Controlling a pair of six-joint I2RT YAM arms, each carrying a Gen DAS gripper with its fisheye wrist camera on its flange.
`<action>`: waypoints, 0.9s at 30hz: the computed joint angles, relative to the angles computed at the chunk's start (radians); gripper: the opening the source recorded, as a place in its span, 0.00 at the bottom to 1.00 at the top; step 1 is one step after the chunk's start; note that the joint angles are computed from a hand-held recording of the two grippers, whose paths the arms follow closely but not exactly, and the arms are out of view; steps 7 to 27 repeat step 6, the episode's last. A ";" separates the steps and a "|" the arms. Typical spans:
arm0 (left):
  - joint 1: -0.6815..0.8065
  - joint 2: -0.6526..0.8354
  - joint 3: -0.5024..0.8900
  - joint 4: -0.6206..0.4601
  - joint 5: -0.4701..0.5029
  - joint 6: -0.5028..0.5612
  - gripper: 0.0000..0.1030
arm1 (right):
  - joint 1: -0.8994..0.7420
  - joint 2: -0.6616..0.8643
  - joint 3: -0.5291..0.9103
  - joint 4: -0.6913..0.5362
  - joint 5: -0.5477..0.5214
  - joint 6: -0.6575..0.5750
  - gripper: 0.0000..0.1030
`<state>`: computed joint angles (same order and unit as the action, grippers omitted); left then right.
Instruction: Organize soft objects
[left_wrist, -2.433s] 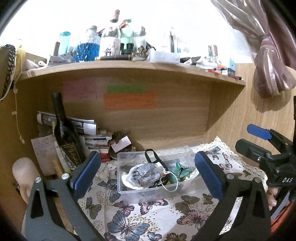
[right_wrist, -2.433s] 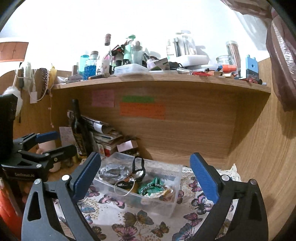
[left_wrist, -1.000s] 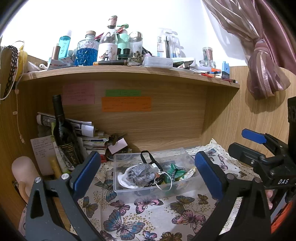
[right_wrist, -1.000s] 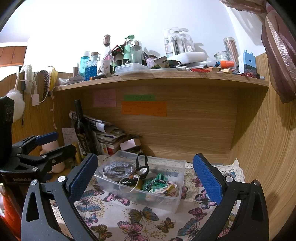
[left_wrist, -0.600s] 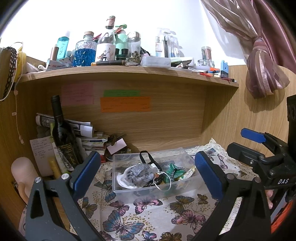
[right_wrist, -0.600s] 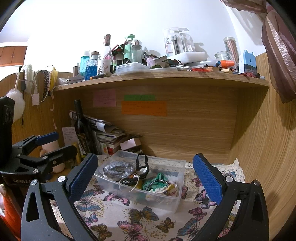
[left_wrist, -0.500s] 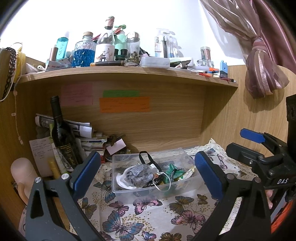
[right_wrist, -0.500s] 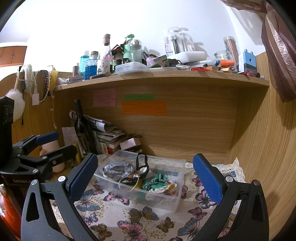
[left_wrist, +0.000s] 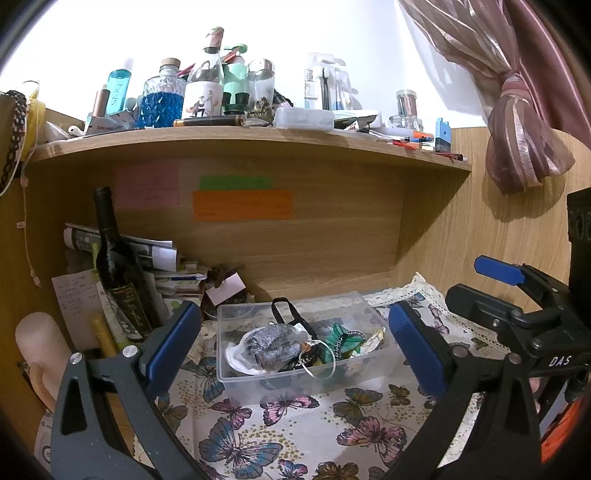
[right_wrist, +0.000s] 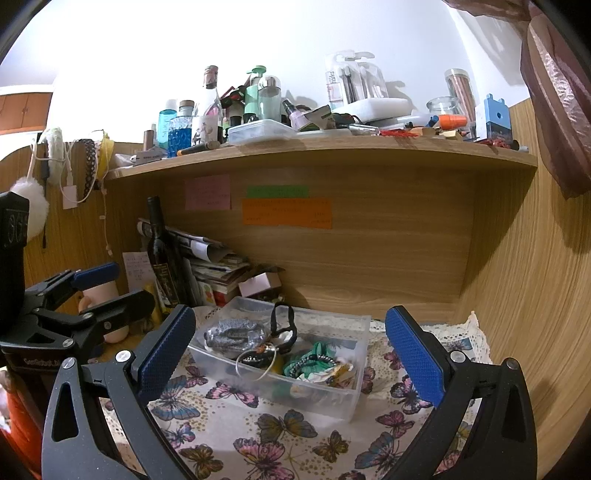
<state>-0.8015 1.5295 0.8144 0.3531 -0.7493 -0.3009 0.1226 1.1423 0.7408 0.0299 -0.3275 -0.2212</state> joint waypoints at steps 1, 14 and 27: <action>0.000 0.002 0.000 0.003 -0.002 0.000 1.00 | 0.001 0.004 0.000 0.003 0.002 0.001 1.00; 0.007 -0.001 -0.005 0.006 0.012 -0.002 1.00 | 0.004 0.006 -0.002 0.006 0.006 0.003 1.00; 0.007 -0.001 -0.005 0.006 0.012 -0.002 1.00 | 0.004 0.006 -0.002 0.006 0.006 0.003 1.00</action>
